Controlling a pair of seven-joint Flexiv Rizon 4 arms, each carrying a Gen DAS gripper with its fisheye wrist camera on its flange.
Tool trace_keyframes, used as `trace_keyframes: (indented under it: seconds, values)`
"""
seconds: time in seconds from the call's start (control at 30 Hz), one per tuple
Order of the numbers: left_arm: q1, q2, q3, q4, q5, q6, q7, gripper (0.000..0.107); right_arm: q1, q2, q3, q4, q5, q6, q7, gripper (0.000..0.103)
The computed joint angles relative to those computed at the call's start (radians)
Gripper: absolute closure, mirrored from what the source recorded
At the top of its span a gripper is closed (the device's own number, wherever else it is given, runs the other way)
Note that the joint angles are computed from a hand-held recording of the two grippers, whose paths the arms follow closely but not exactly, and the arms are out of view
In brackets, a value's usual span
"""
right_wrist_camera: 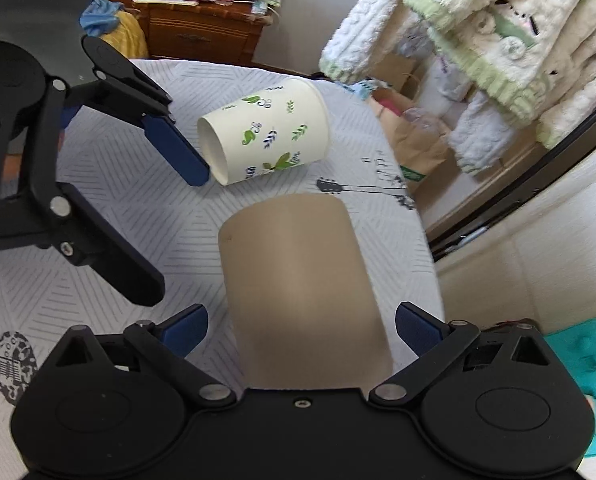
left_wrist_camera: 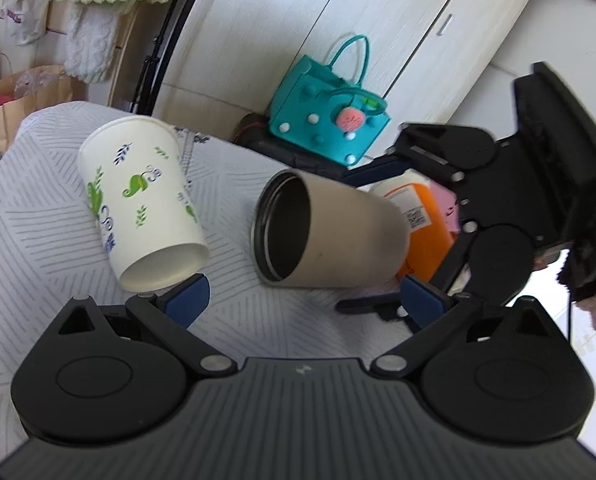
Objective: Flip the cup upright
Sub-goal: 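Move the right tool toward the tan tumbler while the left tool approaches it, then close the right gripper on the tan tumbler's side and lift it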
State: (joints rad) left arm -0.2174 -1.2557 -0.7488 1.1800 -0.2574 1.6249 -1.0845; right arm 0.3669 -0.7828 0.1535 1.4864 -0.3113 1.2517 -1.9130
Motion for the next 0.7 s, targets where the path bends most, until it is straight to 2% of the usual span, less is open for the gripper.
trace_keyframes:
  seconds: [0.07,0.1,0.17,0.3,0.43,0.6,0.7]
  values:
    - [0.003,-0.012,-0.016,-0.011,0.006,0.002,0.011,0.004,-0.007,-0.009,0.010,-0.014,0.006,-0.013,-0.009,0.003]
    - [0.001,-0.015,-0.017,-0.015,0.007,0.003,0.013,0.004,-0.006,-0.015,0.009,-0.022,0.009,-0.016,-0.006,0.009]
    - [-0.007,-0.014,-0.006,-0.023,0.002,-0.001,0.008,0.004,0.000,-0.020,0.005,-0.036,0.019,-0.036,0.013,0.015]
    - [0.005,-0.010,-0.019,-0.003,0.005,0.012,0.006,0.004,-0.012,-0.028,0.026,-0.057,0.072,-0.042,0.056,0.016]
    - [0.032,0.002,-0.040,0.045,0.030,0.054,-0.014,0.004,0.027,-0.003,-0.016,-0.005,0.064,0.007,0.142,0.016]
    - [0.104,0.015,-0.107,0.136,0.091,0.088,-0.052,0.004,0.088,0.028,-0.086,0.067,0.016,0.090,0.274,0.016]
    - [0.125,0.035,-0.103,0.184,0.129,0.117,-0.086,0.004,0.102,0.043,-0.097,0.088,-0.005,0.084,0.348,0.016]
